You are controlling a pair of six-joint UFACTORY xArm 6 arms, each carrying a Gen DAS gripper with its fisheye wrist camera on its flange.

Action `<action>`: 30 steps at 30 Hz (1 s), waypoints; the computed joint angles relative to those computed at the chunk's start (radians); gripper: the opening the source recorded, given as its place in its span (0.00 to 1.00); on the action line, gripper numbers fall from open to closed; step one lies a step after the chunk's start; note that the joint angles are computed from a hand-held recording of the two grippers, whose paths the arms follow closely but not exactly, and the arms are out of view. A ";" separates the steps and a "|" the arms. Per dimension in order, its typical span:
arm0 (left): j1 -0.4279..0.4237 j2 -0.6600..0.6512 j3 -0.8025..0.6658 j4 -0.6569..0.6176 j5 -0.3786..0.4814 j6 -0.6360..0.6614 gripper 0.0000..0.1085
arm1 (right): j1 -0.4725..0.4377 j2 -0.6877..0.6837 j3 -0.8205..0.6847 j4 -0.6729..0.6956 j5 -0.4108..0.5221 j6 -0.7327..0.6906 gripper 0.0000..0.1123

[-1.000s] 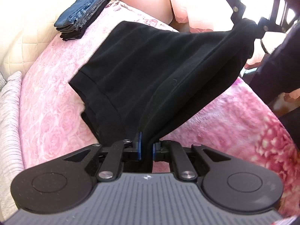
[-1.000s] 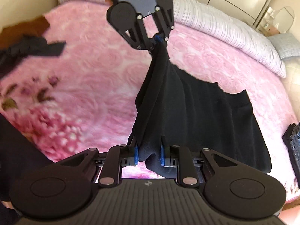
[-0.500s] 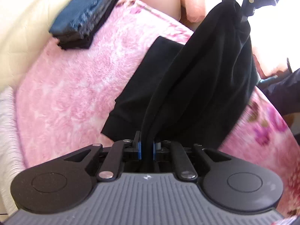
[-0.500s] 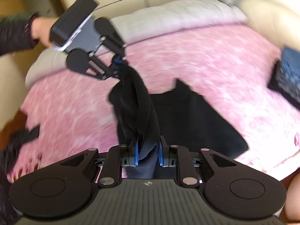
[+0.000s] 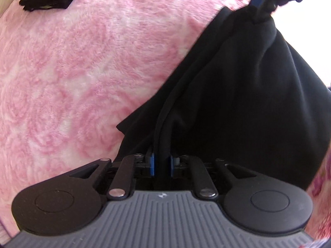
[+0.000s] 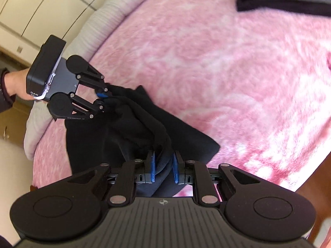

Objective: Fold clothes

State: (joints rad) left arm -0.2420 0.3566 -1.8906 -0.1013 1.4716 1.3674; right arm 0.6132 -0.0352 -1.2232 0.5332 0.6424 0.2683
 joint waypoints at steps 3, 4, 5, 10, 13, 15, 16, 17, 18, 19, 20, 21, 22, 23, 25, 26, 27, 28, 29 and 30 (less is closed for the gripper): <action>0.017 0.032 -0.051 -0.040 0.020 -0.035 0.19 | 0.002 -0.041 0.068 -0.002 -0.061 0.071 0.12; 0.027 0.040 -0.070 -0.059 0.025 -0.051 0.21 | 0.003 -0.052 0.084 -0.022 -0.082 0.120 0.12; 0.039 0.049 -0.094 -0.078 0.033 -0.071 0.28 | 0.005 -0.061 0.096 -0.050 -0.102 0.178 0.11; 0.139 0.126 -0.296 -0.216 0.095 -0.232 0.38 | 0.008 -0.118 0.152 -0.279 -0.172 0.516 0.15; 0.210 0.146 -0.367 -0.275 0.128 -0.354 0.52 | 0.032 -0.145 0.168 -0.359 -0.186 0.625 0.40; 0.257 0.152 -0.385 -0.298 0.161 -0.432 0.53 | 0.056 -0.152 0.176 -0.390 -0.197 0.692 0.46; 0.275 0.143 -0.367 -0.306 0.172 -0.461 0.53 | 0.070 -0.145 0.177 -0.394 -0.209 0.710 0.46; 0.285 0.127 -0.335 -0.307 0.171 -0.475 0.53 | 0.084 -0.134 0.177 -0.394 -0.222 0.722 0.46; 0.290 0.109 -0.294 -0.303 0.162 -0.483 0.53 | 0.096 -0.124 0.174 -0.405 -0.229 0.740 0.46; 0.294 0.091 -0.256 -0.298 0.154 -0.488 0.53 | 0.103 -0.108 0.170 -0.408 -0.239 0.750 0.46; 0.294 0.074 -0.215 -0.295 0.140 -0.489 0.53 | 0.110 -0.091 0.164 -0.407 -0.253 0.756 0.46; 0.292 0.063 -0.178 -0.292 0.119 -0.495 0.53 | 0.116 -0.073 0.158 -0.405 -0.266 0.761 0.46; 0.288 0.055 -0.145 -0.287 0.095 -0.504 0.53 | 0.119 -0.055 0.148 -0.406 -0.272 0.758 0.46; 0.282 0.056 -0.124 -0.287 0.081 -0.516 0.53 | 0.121 -0.037 0.136 -0.409 -0.277 0.752 0.46; 0.270 0.062 -0.102 -0.287 0.070 -0.535 0.48 | 0.122 -0.008 0.119 -0.416 -0.288 0.745 0.46; 0.263 0.067 -0.099 -0.280 0.067 -0.542 0.35 | 0.120 0.000 0.115 -0.418 -0.289 0.748 0.45; 0.256 0.074 -0.098 -0.272 0.066 -0.549 0.22 | 0.118 0.005 0.112 -0.413 -0.285 0.752 0.40; 0.252 0.070 -0.092 -0.273 0.057 -0.549 0.17 | 0.116 0.008 0.111 -0.402 -0.285 0.750 0.28; 0.250 0.059 -0.082 -0.280 0.043 -0.541 0.07 | 0.114 0.001 0.111 -0.399 -0.279 0.748 0.17; 0.248 0.047 -0.071 -0.288 0.029 -0.534 0.04 | 0.112 -0.008 0.109 -0.399 -0.271 0.747 0.12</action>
State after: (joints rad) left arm 0.0060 0.4035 -1.9620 -0.3891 1.5004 0.8334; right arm 0.7256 -0.0429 -1.1141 0.1341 0.3710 1.0154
